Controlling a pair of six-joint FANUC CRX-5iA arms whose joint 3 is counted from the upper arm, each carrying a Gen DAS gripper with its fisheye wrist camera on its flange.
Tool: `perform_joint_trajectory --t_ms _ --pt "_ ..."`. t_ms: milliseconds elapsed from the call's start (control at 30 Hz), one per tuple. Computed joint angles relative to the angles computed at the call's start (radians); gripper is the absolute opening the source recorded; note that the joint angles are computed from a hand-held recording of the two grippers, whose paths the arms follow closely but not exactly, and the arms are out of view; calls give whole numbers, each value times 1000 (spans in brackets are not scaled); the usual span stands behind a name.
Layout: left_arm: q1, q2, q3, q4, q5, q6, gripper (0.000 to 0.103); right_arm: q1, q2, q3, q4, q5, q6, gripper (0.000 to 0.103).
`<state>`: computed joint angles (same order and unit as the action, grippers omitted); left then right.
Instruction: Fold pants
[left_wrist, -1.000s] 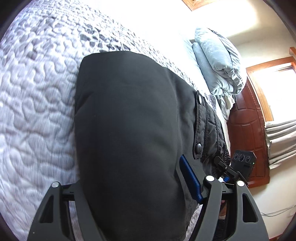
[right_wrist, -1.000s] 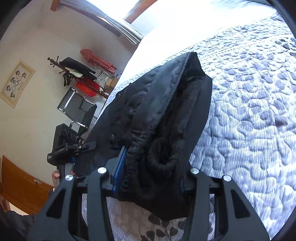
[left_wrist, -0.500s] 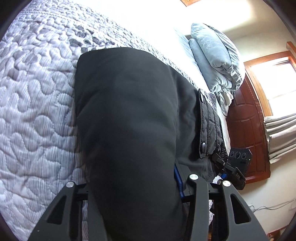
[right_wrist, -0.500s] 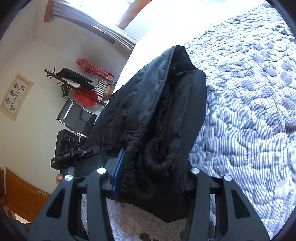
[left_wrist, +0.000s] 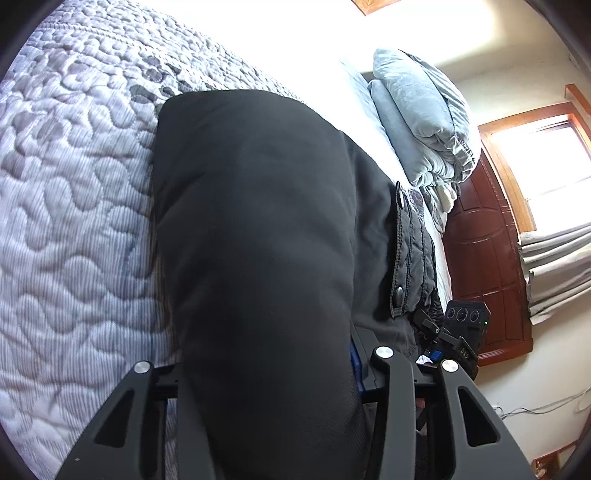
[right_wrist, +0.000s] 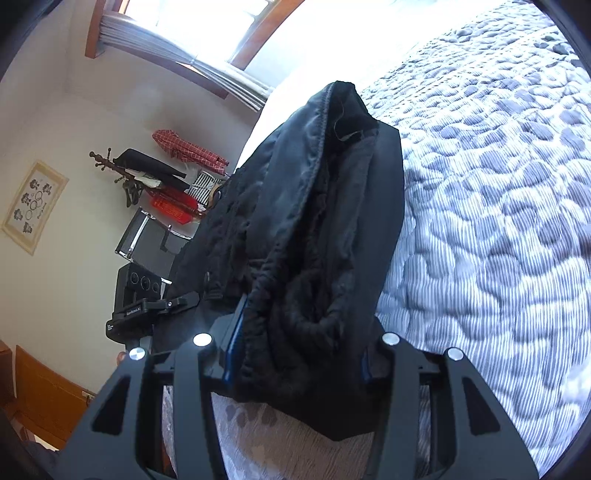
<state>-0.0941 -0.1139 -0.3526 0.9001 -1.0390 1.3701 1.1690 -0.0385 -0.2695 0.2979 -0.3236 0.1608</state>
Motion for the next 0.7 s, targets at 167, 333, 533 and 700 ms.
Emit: perform_joint_trajectory --t_ms 167,333,533,700 --pt "12 -34 -45 33 -21 -12 43 5 -16 21 -106 -18 98 46" --pt "8 -44 -87 63 4 -33 49 -20 -3 19 -249 24 171 48" --pt "3 -83 -138 86 34 -20 50 -2 -15 -57 -73 91 -6 48" --pt "20 -78 -146 105 6 -4 52 -15 2 14 -207 28 120 48"
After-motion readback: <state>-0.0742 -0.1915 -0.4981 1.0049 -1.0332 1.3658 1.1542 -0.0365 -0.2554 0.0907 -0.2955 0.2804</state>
